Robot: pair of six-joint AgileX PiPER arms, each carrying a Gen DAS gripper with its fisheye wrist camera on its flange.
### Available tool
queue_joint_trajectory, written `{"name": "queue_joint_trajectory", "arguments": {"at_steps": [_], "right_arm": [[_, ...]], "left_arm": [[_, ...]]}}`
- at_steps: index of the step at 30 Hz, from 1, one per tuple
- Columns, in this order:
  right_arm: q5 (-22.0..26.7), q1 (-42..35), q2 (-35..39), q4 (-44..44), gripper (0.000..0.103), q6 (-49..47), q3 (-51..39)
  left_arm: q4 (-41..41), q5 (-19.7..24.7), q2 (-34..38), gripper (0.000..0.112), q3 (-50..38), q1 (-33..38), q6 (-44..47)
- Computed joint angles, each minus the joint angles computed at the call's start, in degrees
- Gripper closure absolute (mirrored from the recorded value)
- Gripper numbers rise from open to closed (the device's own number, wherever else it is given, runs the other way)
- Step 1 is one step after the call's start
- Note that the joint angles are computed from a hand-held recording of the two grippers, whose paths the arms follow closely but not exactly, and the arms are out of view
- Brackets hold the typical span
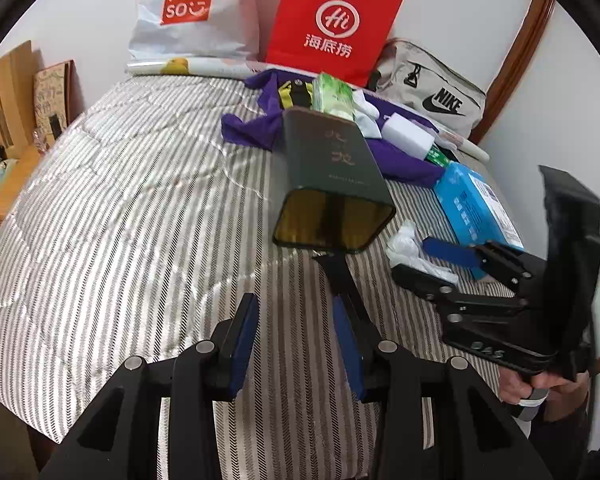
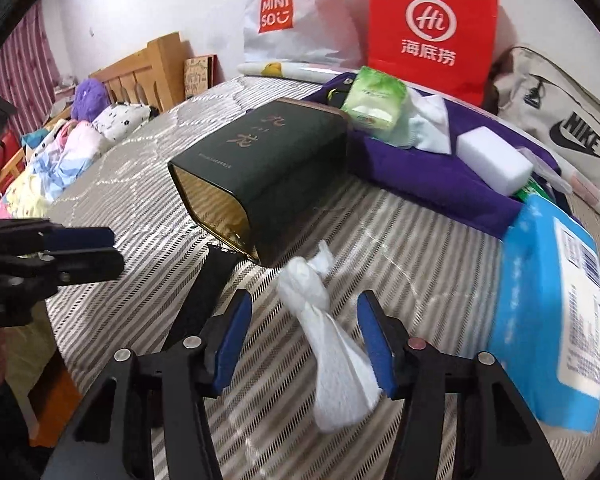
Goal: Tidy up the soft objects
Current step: 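Lift the black strap with the left gripper while the right gripper grasps the crumpled white tissue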
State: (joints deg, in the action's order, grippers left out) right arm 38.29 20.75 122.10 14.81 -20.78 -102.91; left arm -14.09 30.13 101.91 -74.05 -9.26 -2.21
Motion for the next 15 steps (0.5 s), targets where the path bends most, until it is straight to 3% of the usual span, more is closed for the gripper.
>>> {"name": "queue_joint_trajectory", "arguments": {"at_steps": [4, 6, 12, 15], "right_arm": [[3.08, 1.27, 3.6, -2.96, 0.073, 1.63, -4.53], [0.68, 1.27, 2.76, -2.41, 0.084, 0.99, -2.68], [-0.78, -1.33, 0.18, 4.36, 0.084, -3.13, 2.06], [-2.41, -2.29, -3.28, 5.54, 0.084, -4.52, 7.31]], "left_arm": [[-1.5, 0.42, 0.34, 0.075, -0.35, 0.45, 0.86], [-0.83, 0.48, 0.81, 0.075, -0.66, 0.26, -0.01], [-8.38, -3.64, -0.15, 0.076, 2.46, 0.3, 5.06], [-7.06, -2.25, 0.85, 0.076, 1.18, -0.89, 3.62]]}}
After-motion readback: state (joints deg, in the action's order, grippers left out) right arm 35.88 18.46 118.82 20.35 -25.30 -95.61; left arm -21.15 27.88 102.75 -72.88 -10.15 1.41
